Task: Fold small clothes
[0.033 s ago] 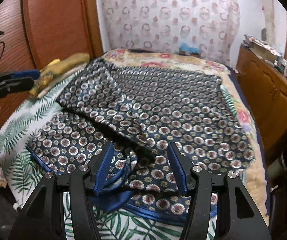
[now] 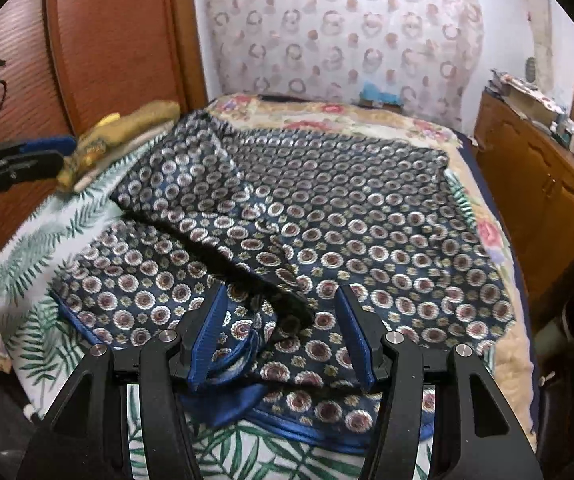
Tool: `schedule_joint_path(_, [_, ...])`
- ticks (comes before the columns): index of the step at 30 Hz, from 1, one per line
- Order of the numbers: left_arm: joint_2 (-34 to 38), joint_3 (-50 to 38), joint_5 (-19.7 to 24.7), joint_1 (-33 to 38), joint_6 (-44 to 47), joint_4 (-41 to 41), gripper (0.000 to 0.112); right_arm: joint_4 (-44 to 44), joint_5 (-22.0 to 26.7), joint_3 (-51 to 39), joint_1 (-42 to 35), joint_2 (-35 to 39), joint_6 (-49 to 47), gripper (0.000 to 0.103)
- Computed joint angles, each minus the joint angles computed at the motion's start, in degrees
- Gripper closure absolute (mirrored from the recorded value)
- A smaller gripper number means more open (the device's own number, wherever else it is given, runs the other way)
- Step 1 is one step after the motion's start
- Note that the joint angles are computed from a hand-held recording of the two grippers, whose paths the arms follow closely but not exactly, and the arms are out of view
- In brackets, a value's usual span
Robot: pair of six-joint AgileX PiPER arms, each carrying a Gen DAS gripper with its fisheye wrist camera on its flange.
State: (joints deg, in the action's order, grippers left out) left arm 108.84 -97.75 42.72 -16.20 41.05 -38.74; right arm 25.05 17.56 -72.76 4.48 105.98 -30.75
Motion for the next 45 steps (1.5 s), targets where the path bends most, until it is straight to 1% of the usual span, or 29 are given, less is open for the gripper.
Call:
schedule_joint_path(6, [-0.8,3.6,-2.7,1.3,1.5,-0.9,0.062,-8.2,2.9,-5.9,1.4,5.0,7.1,0.046])
schedule_joint_path(10, [-0.9,4.9,-3.9,1.9,2.0,-1.1,0.062,-11.9,3.9,-8.3,2.4,6.9,10.0,0.046])
schedule_joint_path(13, [-1.0,5.3,-4.0,2.3,2.1,-1.5,0.062,-15.5,3.8,-9.1,3.2,7.6,12.7,0.047])
schedule_joint_path(15, [-1.0,5.6,-4.4,2.5,2.2,-1.5,0.062,-16.9,3.6,-9.6,3.8,8.0,13.5,0.051])
schedule_joint_path(17, [-1.0,5.8,-4.5,2.7,2.6,-1.8,0.062,-19.0,3.4,-9.9,4.4,8.3,15.0,0.053])
schedule_joint_path(18, [-0.9,5.8,-4.6,2.8,2.7,-2.0,0.062,-19.4,3.4,-10.1,4.6,8.4,15.0,0.058])
schedule_joint_path(21, [-0.8,5.9,-4.8,2.8,2.6,-2.0,0.062,-22.0,3.0,-10.3,5.3,8.8,16.3,0.062])
schedule_joint_path(23, [-0.8,6.2,-5.0,2.7,2.6,-2.0,0.062,-22.7,2.9,-10.4,5.3,8.9,16.4,0.068])
schedule_joint_path(24, [-0.8,6.2,-5.0,2.7,2.6,-2.0,0.062,-23.3,3.1,-10.6,5.4,9.2,16.7,0.077])
schedule_joint_path(26, [-0.9,6.5,-5.1,2.7,2.8,-2.2,0.062,-22.4,3.8,-11.0,5.2,9.4,15.6,0.093])
schedule_joint_path(27, [-0.9,6.6,-5.2,2.7,2.8,-2.3,0.062,-20.8,3.2,-10.6,5.0,9.1,13.9,0.097])
schedule_joint_path(28, [-0.9,6.7,-5.3,2.7,2.8,-2.3,0.062,-18.9,2.6,-10.0,4.7,8.6,12.0,0.099])
schedule_joint_path(30, [-0.9,6.9,-5.6,2.7,2.7,-2.4,0.062,-15.8,0.3,-8.1,4.5,7.1,9.5,0.101])
schedule_joint_path(33, [-0.9,7.1,-5.9,2.7,2.7,-2.7,0.062,-6.7,-3.5,-4.8,3.6,3.7,1.5,0.102])
schedule_joint_path(36, [-1.0,7.3,-6.0,2.8,3.0,-3.1,0.062,-2.0,-4.7,-3.6,2.8,1.0,-2.7,0.102])
schedule_joint_path(40, [-1.2,7.3,-6.1,2.8,3.6,-3.7,0.062,-1.1,-4.5,-3.3,1.2,-1.6,-3.7,0.102])
schedule_joint_path(42, [-1.3,7.3,-6.3,2.7,3.8,-3.9,0.062,-3.8,-4.8,-3.0,0.3,-2.7,-1.3,0.102])
schedule_joint_path(45, [-1.3,7.2,-6.4,2.3,3.7,-3.9,0.062,-5.3,-4.9,-2.4,-1.7,-4.1,0.0,0.102])
